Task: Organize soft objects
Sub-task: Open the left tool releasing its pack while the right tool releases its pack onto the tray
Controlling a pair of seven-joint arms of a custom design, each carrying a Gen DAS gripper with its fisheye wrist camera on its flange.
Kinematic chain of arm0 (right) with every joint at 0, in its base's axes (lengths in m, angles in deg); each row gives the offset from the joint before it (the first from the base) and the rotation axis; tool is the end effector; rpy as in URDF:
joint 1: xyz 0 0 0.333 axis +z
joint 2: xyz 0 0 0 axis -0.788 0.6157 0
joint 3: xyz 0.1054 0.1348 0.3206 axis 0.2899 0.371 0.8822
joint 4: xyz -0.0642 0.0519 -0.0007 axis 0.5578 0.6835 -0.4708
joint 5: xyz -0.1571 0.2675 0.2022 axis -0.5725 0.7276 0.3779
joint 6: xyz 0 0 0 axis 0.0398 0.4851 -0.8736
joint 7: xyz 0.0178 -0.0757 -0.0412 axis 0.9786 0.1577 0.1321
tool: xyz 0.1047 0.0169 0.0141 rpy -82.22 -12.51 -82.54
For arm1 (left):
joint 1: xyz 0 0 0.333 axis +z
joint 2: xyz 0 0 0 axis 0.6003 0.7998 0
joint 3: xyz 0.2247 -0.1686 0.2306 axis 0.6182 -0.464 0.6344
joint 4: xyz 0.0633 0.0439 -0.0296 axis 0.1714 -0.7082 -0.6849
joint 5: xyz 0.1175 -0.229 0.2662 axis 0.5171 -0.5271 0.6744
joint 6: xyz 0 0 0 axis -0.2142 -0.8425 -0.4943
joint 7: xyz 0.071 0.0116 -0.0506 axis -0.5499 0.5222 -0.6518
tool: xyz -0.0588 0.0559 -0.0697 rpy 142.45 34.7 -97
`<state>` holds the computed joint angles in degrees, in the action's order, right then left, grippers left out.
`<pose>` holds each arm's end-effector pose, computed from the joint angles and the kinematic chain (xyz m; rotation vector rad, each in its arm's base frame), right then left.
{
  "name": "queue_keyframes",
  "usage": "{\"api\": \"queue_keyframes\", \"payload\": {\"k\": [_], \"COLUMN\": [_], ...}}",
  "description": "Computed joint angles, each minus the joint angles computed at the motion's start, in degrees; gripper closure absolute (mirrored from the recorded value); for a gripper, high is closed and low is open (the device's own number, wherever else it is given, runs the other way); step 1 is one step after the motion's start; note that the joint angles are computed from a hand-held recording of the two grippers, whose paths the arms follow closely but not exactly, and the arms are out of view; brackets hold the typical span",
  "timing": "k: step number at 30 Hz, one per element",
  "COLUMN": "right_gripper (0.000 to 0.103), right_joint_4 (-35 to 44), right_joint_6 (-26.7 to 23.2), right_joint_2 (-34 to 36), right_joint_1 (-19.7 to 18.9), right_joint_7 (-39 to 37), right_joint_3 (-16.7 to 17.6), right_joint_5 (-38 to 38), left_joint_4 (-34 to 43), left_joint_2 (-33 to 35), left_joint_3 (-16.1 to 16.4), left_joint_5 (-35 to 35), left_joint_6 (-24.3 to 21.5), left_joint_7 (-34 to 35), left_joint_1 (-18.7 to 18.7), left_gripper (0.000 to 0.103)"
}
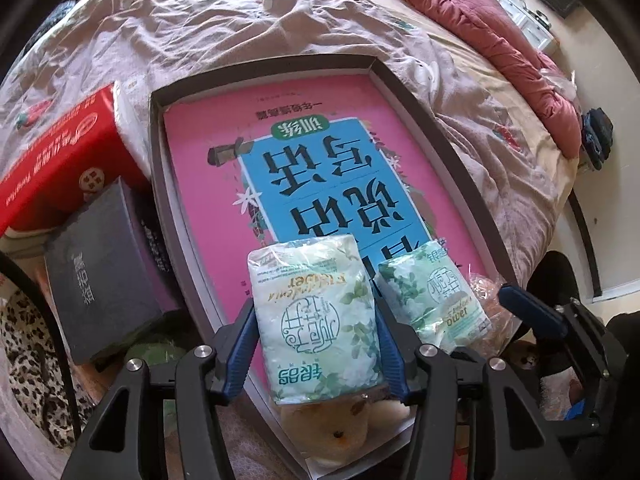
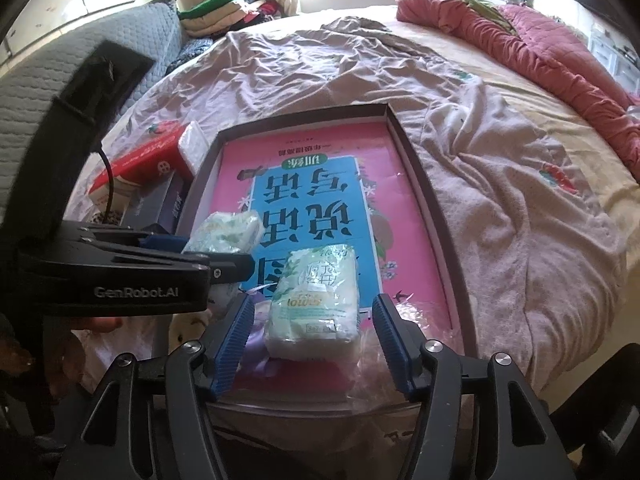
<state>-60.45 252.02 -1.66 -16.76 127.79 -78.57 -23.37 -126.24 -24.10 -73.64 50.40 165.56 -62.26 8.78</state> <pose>0.4551 0.4111 0.3074 -2.1925 1.2912 -0.1514 0.4724 -0.4037 0.2993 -2.3482 1.9488 -0.5206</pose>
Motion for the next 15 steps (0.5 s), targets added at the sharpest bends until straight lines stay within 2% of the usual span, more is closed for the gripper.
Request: {"api": "queue_keyframes", "payload": {"k": [2, 5, 7, 12, 15], "right_gripper": [0.034, 0.034, 0.034, 0.029, 0.029], "right_joint_4": [-0.3, -1.2, -1.3, -1.8, -2.6], "right_joint_6": [-0.1, 0.6, 0.3, 0.5, 1.1], "right_joint_2": [-0.4, -1.0, -1.2, -2.3, -3.2], "right_joint_1": [1.3, -1.5, -1.9, 0.6, 1.9], "right_joint_7": [0.3, 0.4, 0.8, 2.0, 3.1], "right_joint_3": [-1.4, 1.4, 1.7, -1.2, -2.7], "right_joint_5": [0.1, 0.7, 1.1, 1.3, 1.8], "left_joint_4": [-0.2, 0.3, -0.2, -2.5, -3.4], "left_joint_2": [0.2, 0.1, -0.9, -3.0, -4.8], "left_joint_3": [-0.2, 0.2, 1.5, 2.4, 4.0], "left_joint_5": [-0.4, -0.1, 1.3, 4.1, 7.3], "left_joint_6": [-0.1, -2.0, -2.3, 1.1, 0.2], "left_joint_7": [0.1, -0.3, -2.5, -6.4, -10.4], "left_joint_1": [0.2, -0.5, -1.8, -2.1, -4.0], "left_gripper": [0.048, 0.043, 0.039, 0.031, 0.030]}}
